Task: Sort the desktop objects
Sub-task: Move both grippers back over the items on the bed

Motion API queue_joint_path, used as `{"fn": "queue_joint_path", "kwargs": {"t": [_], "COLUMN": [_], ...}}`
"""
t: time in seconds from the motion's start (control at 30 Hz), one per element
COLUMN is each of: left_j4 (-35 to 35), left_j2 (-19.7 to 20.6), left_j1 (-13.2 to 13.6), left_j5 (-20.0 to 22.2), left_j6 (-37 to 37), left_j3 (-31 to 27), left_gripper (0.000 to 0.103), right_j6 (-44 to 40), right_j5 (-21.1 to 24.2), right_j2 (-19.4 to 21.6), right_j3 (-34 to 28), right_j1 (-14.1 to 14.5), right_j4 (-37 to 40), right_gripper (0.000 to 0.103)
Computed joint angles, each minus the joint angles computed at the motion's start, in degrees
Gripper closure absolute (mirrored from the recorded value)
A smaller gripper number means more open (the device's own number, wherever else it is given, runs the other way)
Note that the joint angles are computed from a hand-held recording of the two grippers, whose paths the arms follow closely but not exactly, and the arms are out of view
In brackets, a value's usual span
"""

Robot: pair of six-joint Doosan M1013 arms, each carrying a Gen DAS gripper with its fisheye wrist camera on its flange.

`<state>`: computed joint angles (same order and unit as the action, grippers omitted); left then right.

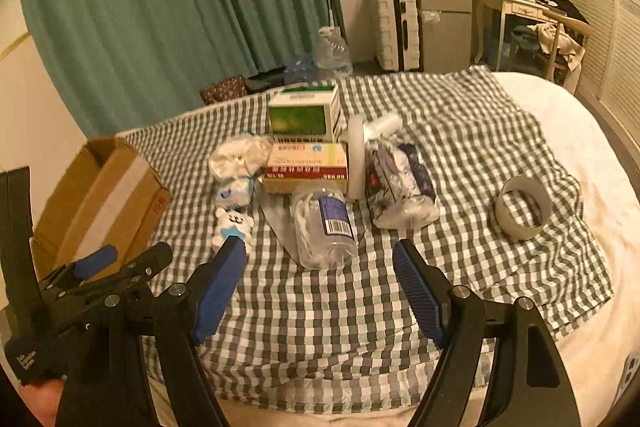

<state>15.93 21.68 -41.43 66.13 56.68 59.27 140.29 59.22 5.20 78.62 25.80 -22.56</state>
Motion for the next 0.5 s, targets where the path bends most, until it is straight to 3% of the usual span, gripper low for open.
{"fn": "queue_joint_path", "kwargs": {"t": [0.5], "left_j4": [-2.1], "left_j2": [5.4], "left_j1": [0.7], "left_j5": [-0.3], "left_j6": [2.0], "left_j3": [-0.9], "left_gripper": [0.013], "right_j6": [-6.9], "right_j5": [-1.4], "right_j2": [5.2], "right_j3": [-0.2], "right_j1": [-4.4], "right_j4": [8.3], "right_gripper": [0.027]}}
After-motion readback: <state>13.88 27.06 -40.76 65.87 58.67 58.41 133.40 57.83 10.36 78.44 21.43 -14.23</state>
